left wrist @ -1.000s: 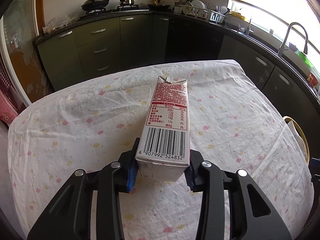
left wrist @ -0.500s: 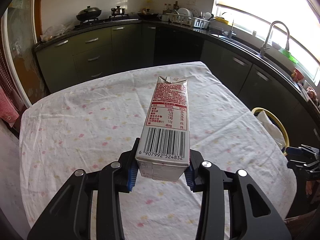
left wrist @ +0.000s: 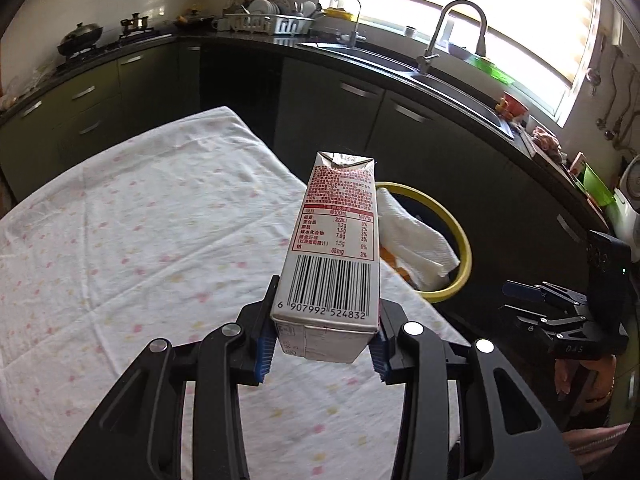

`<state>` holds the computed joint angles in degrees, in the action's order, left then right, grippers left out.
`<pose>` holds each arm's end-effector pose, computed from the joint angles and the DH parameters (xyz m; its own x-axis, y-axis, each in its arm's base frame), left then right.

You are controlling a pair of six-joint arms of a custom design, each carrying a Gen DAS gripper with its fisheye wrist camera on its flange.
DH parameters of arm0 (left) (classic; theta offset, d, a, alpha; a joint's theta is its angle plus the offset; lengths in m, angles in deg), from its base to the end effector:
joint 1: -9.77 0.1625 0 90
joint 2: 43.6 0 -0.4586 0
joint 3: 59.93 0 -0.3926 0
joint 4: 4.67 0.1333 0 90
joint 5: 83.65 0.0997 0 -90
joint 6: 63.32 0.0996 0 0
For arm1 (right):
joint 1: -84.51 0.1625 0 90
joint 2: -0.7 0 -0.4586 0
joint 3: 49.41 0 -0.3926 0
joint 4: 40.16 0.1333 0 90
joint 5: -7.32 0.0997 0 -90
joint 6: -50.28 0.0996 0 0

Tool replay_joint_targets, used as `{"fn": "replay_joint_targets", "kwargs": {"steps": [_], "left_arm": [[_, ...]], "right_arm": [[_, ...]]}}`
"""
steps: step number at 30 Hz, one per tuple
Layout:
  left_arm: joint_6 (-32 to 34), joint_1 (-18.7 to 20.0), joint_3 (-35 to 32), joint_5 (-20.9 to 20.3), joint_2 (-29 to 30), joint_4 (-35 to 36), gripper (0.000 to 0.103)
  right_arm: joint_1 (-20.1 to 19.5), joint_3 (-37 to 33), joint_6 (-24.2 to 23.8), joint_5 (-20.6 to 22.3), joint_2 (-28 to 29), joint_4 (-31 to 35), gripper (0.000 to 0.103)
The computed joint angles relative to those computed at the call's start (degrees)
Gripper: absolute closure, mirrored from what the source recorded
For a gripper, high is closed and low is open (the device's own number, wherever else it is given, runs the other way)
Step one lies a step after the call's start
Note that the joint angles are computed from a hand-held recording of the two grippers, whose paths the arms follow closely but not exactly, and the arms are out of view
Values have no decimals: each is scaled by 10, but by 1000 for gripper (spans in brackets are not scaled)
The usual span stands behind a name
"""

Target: Collect trash

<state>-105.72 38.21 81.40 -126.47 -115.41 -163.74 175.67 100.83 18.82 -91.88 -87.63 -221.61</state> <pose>-0.2356 -0.3623 0.1619 -0.8282 0.1223 -0.5469 0.4345 0.7565 -0.4888 0.1241 -0.3310 0.2382 -0.8340 -0.4038 0.3760 -0.5309 0.7727 -0.3480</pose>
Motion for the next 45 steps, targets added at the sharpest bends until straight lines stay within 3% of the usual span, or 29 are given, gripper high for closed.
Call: {"fn": "replay_joint_targets", "kwargs": {"steps": [3,6,13,19,26,27,28,30,35,39,45], "left_arm": [[9,22,-48,-35,90,-64,64],[12,34,-99,-30,164,-94,64],[-9,68,-218,-11,286,-50,64],[-13,86,-285,8,341,-6,64],[37,110,-358,12,366,45,64],[52,116,-369,6,372,50,59],[56,120,-373,6,372,62,44],[67,122,-373,5,373,56,24],[81,108,-330,20,342,-8,18],[90,75,-276,62,296,-62,15],[38,9,-157,117,201,-62,7]], "right_arm": [[-50,9,-16,35,-46,18,34],[-100,16,-35,71,-80,37,34],[-189,23,-71,144,-132,77,34],[-222,25,-84,172,-143,93,34],[-239,28,-89,182,-147,94,34],[-239,29,-89,182,-147,94,34],[-239,30,-89,182,-149,95,34],[-236,31,-88,181,-151,94,34],[-232,31,-83,179,-152,87,33],[-223,34,-80,176,-158,88,33],[-192,34,-74,160,-149,85,31]]}}
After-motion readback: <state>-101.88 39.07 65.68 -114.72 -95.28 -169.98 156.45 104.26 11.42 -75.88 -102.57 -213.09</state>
